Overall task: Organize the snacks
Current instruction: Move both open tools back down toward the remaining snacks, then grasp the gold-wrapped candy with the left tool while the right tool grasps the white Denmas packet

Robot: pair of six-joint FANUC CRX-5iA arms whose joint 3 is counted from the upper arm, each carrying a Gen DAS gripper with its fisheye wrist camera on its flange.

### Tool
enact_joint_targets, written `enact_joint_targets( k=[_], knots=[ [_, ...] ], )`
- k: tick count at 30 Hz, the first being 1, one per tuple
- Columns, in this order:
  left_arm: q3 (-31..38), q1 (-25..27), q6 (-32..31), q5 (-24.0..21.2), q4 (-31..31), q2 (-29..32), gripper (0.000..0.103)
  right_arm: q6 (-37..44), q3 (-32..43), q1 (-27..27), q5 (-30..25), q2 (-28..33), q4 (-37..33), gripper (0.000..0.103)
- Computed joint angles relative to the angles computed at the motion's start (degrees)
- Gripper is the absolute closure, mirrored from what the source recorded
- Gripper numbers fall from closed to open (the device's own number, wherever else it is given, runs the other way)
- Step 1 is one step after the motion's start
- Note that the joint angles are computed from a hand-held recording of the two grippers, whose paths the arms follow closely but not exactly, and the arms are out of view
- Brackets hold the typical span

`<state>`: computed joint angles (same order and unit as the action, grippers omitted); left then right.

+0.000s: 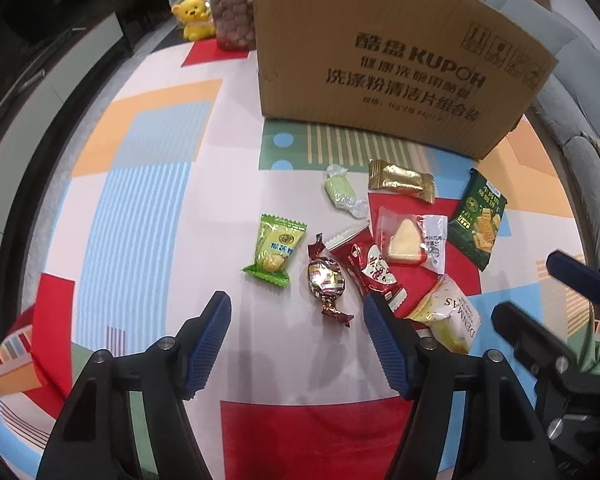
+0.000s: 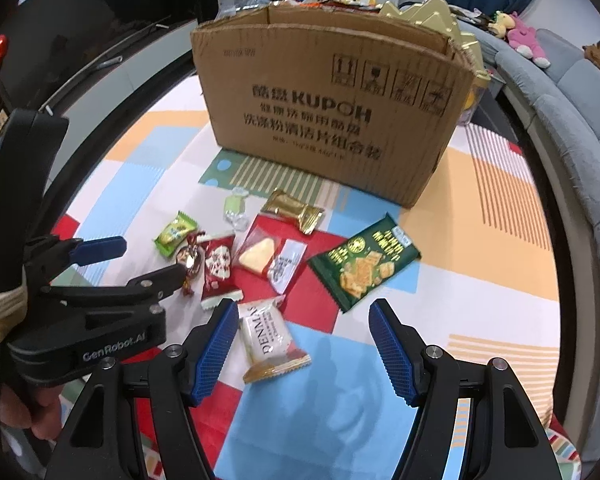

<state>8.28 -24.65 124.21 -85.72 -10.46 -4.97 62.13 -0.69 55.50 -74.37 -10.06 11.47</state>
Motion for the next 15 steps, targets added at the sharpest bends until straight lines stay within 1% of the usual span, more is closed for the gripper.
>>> enact_joint_targets(
  k=[6,15],
  knots=[
    [-0.6,0.4,0.5,0.4,0.6,0.3,0.035,1.4,0.5,-0.5,-1.0,0.8,-2.7,0.034],
    [-1.5,1.2,1.1,0.9,1.5,1.1,0.038,2.3,1.3,-1.7,-1.9,2.0,-5.7,0.034]
  ],
)
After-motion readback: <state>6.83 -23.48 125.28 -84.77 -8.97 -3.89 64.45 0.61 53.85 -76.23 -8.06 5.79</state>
